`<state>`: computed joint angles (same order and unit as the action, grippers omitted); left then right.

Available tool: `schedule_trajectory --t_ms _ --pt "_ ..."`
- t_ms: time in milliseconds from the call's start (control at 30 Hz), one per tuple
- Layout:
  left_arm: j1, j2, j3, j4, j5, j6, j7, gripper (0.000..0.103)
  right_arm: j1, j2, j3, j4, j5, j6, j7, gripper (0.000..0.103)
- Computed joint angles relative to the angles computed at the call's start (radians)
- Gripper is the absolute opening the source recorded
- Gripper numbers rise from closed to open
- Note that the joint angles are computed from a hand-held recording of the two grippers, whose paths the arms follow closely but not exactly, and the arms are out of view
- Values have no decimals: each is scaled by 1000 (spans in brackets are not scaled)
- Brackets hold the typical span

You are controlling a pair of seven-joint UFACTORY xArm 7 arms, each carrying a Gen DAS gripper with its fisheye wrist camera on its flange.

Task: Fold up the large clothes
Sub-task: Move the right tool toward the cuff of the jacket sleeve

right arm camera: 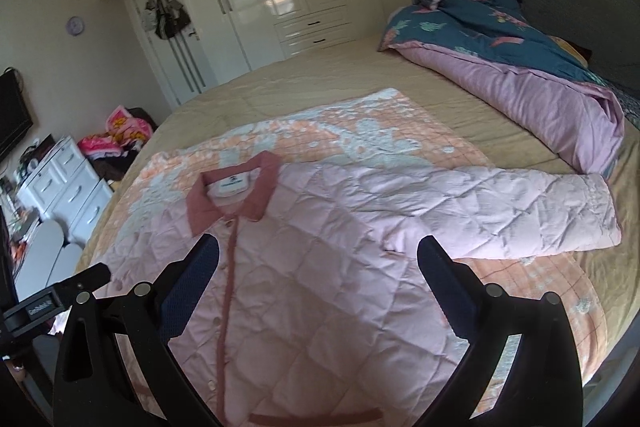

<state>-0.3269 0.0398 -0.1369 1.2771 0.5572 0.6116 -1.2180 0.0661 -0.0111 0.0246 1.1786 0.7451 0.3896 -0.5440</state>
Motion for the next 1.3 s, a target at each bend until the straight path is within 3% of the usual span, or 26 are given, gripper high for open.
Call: schedule_trajectory --t_ms 467,567,800,1033,1300 --pt "-78 233 46 245 -72 85 90 95 -164 197 -2 119 26 -12 74 99" --pt "-111 286 69 306 -61 130 91 95 -207 251 1 155 5 -15 117 99" --pt "-139 395 85 414 -132 141 149 95 -284 370 3 238 -109 -7 264 99" --pt "-178 496 110 541 -169 182 196 95 -375 468 32 325 -143 21 345 99" --pt "-209 567 138 636 -181 213 210 95 -419 599 0 464 -241 83 528 99"
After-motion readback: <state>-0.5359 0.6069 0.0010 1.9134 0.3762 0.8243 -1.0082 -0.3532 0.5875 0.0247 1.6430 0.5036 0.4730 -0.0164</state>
